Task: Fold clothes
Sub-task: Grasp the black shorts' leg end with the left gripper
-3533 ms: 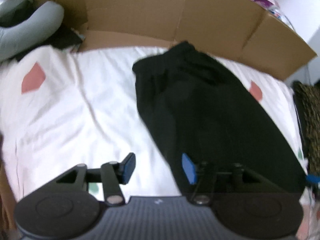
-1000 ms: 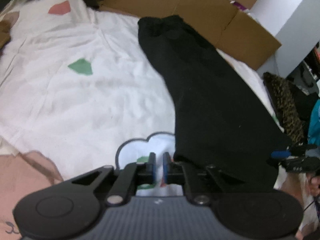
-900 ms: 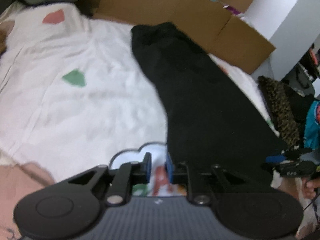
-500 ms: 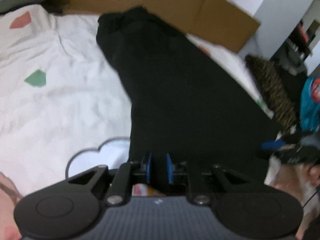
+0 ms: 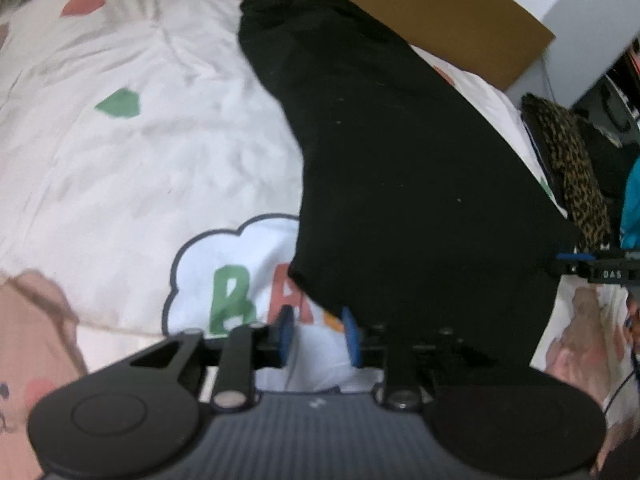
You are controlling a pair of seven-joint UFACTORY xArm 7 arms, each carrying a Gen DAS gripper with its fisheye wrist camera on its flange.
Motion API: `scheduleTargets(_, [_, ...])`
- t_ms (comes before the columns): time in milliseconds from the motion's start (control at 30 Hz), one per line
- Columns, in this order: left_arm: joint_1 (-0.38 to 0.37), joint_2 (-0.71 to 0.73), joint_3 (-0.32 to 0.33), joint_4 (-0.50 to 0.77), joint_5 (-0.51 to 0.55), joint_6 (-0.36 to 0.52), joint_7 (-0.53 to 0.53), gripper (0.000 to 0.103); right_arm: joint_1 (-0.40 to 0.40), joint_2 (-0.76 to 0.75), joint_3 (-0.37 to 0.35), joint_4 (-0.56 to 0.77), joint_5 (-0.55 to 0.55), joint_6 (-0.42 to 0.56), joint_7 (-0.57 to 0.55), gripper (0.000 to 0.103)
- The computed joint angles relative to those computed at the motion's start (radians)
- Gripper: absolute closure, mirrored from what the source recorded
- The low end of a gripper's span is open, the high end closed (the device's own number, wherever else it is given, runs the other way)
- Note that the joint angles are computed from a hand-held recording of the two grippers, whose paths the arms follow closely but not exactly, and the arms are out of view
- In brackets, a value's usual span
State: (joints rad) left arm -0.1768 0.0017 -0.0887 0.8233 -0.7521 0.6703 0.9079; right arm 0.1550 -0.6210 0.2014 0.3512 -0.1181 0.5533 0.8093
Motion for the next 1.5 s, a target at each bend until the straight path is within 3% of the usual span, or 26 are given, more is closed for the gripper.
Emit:
scheduleTargets(233, [0.025, 0.036, 0.009, 0.046, 0.016, 0.121, -0.081, 0.050, -0.018, -0.027, 0.001, -0.020, -0.021, 0.012, 0.007, 0.063])
scheduleTargets(533, [0.075, 0.068, 0.019, 0.064, -0.084, 0.246, -0.123, 0.047, -0.026, -0.015, 0.000, -0.035, -0.028, -0.017, -0.002, 0.063])
scheduleTargets(833, [0.150, 0.135, 0.031, 0.067, -0.246, 0.492, -0.145, 0.041, -0.029, -0.005, 0.012, -0.025, -0.040, -0.012, 0.002, 0.062])
scheduleTargets(1133, [0.164, 0.194, 0.015, 0.053, -0.290, 0.535, -0.178, 0.041, -0.024, 0.001, 0.006, -0.021, -0.049, -0.009, -0.014, 0.062])
scheduleTargets(1233, [0.176, 0.209, 0.011, 0.043, -0.328, 0.564, -0.162, 0.036, -0.029, 0.005, 0.018, -0.019, -0.059, -0.009, -0.004, 0.061])
scheduleTargets(1500, [0.202, 0.231, 0.013, 0.009, -0.413, 0.607, -0.106, 0.036, -0.026, 0.009, 0.024, -0.017, -0.077, -0.008, 0.011, 0.061])
